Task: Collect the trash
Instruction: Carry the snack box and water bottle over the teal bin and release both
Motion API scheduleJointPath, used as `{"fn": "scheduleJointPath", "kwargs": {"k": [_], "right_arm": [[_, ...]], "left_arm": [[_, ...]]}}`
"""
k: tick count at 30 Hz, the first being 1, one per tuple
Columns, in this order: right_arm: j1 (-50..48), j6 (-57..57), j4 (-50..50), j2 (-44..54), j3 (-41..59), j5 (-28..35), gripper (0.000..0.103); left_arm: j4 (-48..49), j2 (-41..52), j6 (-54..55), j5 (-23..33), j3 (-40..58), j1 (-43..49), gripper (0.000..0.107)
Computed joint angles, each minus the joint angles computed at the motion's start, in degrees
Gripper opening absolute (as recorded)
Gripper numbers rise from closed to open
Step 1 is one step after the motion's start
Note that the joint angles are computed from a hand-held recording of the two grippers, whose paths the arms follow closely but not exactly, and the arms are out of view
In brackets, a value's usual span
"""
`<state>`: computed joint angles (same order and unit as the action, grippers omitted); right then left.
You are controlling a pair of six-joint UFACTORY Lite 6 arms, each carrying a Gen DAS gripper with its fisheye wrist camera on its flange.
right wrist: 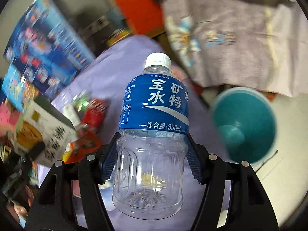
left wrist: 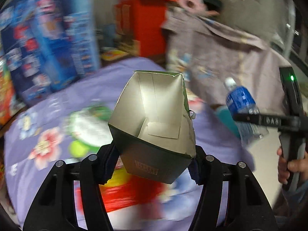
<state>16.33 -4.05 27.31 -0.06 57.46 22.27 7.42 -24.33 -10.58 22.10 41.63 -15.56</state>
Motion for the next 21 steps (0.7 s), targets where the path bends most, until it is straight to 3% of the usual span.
{"fn": "scheduleJointPath", "kwargs": {"k": [4, 7, 13, 21], "right_arm": [[-14.1, -15.5, 10.3, -4.4, -4.9, 2.6, 0.062], [-23.3, -25.0, 14.9, -2.2, -5.0, 4.3, 0.062], [-32.8, -36.9, 21.1, 13.1, 0.4, 5.0, 0.062], [-37.4, -43.4, 27.5, 30.3, 10.0, 5.0, 0.066]], "left_arm": [[13.1, 15.4, -17.0, -1.0, 9.6, -13.3, 0.062], [14.4, 26.8, -19.8, -0.8, 18.9, -18.7, 0.062], [5.2, 49.6, -11.1, 2.6, 40.4, -22.5, 0.063], [-0.9, 76.9, -3.1, 14.5, 74.0, -25.0, 0.063]]}}
